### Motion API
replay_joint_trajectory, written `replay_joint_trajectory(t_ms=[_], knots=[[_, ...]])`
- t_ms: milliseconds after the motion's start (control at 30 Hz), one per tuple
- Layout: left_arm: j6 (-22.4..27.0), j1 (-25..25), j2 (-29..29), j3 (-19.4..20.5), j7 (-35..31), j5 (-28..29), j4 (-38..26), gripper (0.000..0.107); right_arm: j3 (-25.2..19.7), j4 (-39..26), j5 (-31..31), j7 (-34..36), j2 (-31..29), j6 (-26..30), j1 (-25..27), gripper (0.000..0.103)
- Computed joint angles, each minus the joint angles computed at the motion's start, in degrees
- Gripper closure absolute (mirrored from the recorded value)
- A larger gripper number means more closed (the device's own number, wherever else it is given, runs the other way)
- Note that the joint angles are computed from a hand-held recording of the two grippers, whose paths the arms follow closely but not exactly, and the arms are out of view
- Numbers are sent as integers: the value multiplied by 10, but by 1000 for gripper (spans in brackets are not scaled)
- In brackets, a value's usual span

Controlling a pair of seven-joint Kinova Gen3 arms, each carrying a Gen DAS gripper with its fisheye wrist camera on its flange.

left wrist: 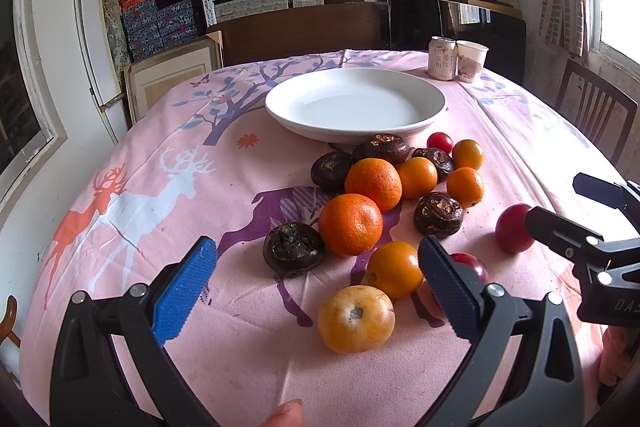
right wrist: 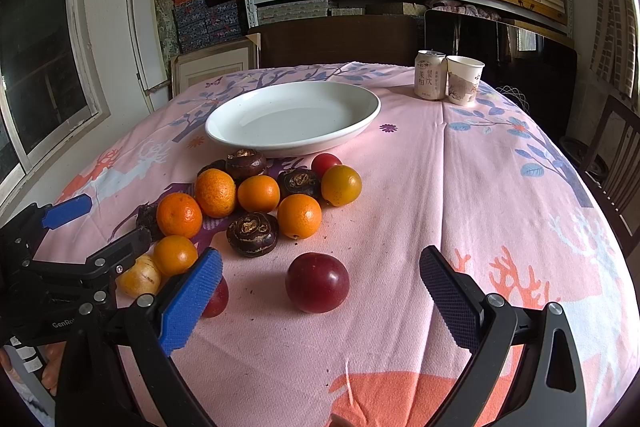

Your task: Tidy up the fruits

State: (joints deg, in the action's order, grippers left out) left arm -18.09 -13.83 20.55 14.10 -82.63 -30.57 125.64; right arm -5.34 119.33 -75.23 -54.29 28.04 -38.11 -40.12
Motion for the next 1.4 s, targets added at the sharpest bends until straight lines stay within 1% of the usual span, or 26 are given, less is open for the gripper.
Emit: replay_joint_trajectory(t_ms=[1000,1133,1400], knots=[[2,4,3,-2,-4,4,-1,9,2,0,2,-2,0,5,2,3],[0,15,9,-9,-14,15,-1,9,2,0,1,-1,-1,6,2,3],[2,12,10,-4,-19,19,-3,9,2,0,6,-7,2,6,2,3]])
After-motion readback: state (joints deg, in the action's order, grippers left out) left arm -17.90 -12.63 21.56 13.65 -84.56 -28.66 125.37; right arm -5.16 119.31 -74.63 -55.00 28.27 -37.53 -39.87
